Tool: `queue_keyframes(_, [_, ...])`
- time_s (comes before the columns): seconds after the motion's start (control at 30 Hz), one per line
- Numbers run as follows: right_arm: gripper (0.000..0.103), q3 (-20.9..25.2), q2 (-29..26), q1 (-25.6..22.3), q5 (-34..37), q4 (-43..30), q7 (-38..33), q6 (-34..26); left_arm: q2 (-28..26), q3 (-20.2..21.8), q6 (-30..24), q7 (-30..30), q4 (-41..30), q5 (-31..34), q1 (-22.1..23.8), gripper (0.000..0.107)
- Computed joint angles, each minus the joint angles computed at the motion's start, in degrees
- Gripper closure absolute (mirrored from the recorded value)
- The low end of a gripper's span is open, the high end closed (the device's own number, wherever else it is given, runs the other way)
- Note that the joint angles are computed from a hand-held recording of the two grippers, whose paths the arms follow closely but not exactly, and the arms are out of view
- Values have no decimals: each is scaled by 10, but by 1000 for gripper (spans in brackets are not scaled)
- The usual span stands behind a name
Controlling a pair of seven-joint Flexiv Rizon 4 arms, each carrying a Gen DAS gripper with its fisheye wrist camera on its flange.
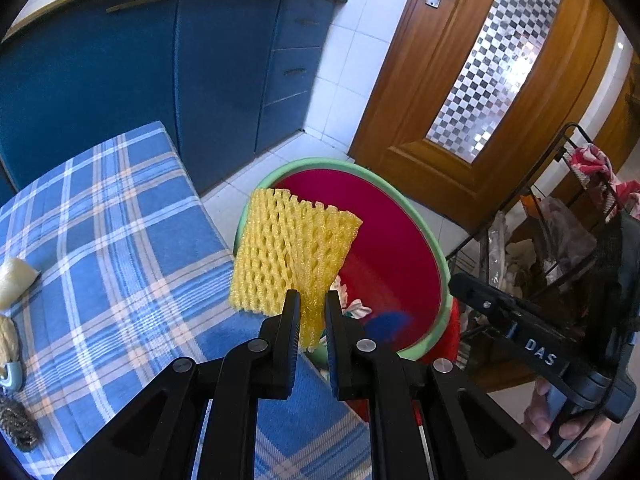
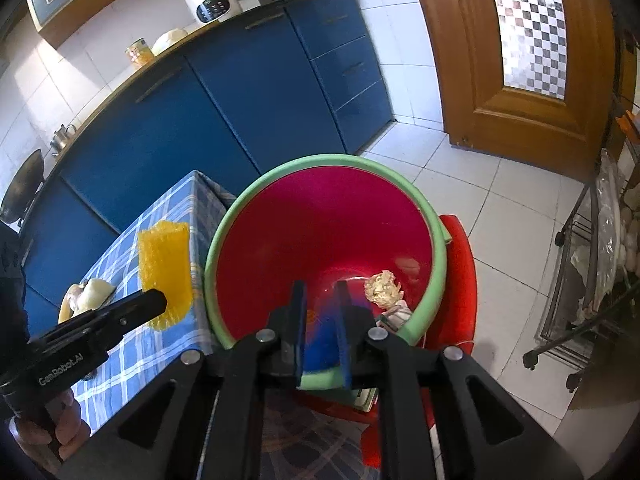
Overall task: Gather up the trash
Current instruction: 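Open both grippers to drop the blue cloth and foam net into the bucket, then move both open grippers back over the table items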
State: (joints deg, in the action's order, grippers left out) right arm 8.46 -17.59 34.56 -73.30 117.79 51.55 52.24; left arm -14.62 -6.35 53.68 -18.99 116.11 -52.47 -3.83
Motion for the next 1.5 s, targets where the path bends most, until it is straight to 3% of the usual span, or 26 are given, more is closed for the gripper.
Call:
queue_keyframes(0.4, [85, 12, 19, 10, -2, 11, 22, -34, -21, -11, 26, -12, -4, 21, -9, 93])
queue_keyframes(0.47, [85, 15, 22, 10, -1, 13, 25, -41, -24, -11, 23, -19, -8, 28, -8, 87])
queue_keyframes(0.53, [85, 17, 23, 11, -2, 14, 28, -45, -24, -12, 23, -25, -9, 31, -7, 67])
queue_keyframes(0.6, [85, 18, 24, 12, -2, 13, 31, -49, -21, -16, 28, -16, -5, 20, -5, 62])
queue_keyframes(1.1, [85, 29, 27, 30, -1, 2, 35, -77, 15, 2, 32, 21, 18, -38, 3, 62])
queue_keyframes(1.5, [84, 27, 5, 60, -5, -42, 14, -84, 40, 38, 52, 4, 37, -35, 31, 62])
